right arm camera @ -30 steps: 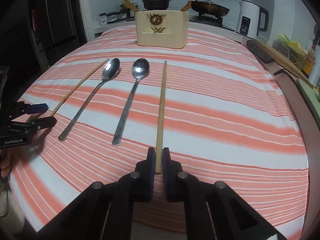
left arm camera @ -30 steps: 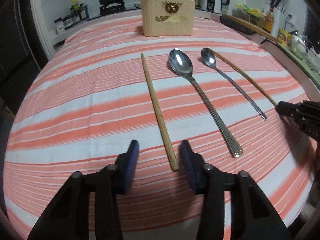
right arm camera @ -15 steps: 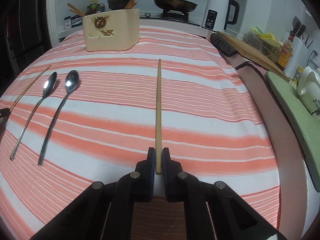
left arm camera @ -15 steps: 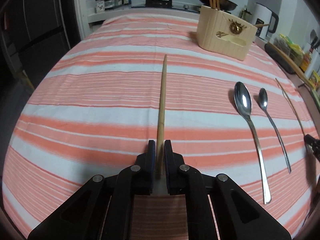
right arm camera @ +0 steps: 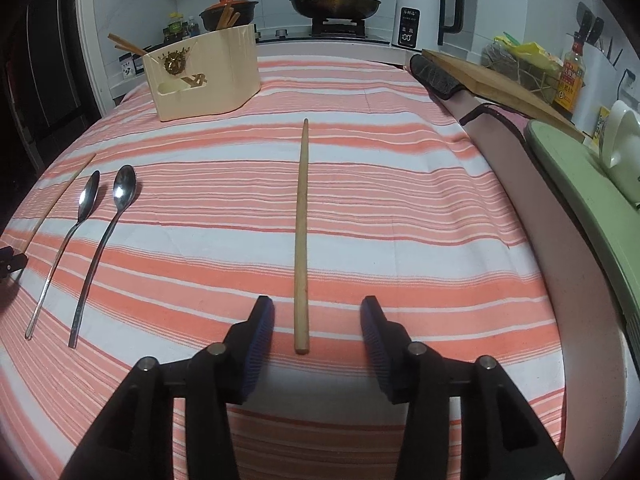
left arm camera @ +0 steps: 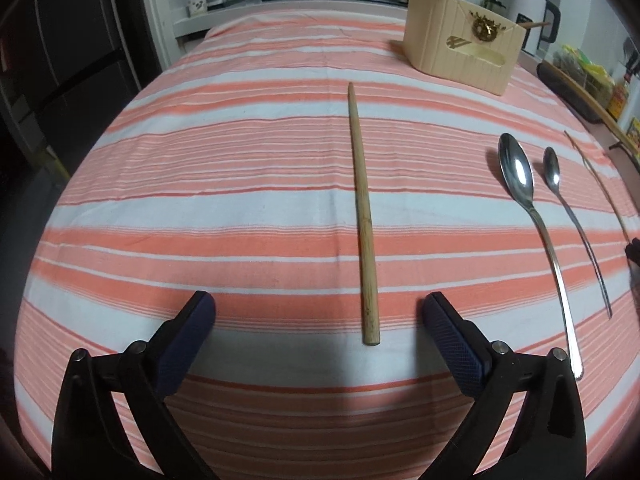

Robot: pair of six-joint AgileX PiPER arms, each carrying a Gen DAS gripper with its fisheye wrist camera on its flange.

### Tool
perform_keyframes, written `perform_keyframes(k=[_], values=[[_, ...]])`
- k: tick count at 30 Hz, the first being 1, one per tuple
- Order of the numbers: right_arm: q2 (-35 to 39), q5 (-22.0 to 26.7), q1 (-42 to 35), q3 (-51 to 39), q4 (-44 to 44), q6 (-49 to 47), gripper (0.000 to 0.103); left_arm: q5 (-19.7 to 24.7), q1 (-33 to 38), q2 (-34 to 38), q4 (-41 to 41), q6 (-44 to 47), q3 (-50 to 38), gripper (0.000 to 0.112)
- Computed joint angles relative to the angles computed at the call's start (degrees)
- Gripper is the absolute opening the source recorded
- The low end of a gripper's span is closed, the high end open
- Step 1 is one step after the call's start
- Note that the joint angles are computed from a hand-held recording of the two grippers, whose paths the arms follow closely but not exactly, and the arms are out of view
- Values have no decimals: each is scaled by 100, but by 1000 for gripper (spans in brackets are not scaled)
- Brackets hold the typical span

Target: Organize utensils

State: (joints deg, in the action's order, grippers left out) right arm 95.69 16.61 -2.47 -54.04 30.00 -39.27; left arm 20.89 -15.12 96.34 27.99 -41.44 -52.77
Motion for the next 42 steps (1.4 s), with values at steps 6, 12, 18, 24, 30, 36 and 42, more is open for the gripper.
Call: perform_keyframes(k=[6, 12, 18, 24, 30, 36, 42], values=[[12, -55, 82, 5, -245, 197, 63, -50, -87, -28, 444, -564, 85, 103], [17, -60, 81, 7, -252, 192, 64, -183, -141, -142, 936, -1132, 291, 103], [31, -45, 65, -7, -178, 120, 64, -44, -261, -127, 1287, -1563, 267, 103], [34, -43, 63, -11, -178, 116, 64, -117, -200, -112, 1059, -1346, 246, 103], [44, -22, 48, -21, -92, 32, 64, -119, -198, -86, 1060, -1417, 220, 103], [54, -10, 48, -32, -70, 13, 65, -106, -197, -101, 995, -1300, 224, 103], [88, 189, -63, -85, 480, -573, 69, -175, -157, -164, 758, -944, 290, 103]])
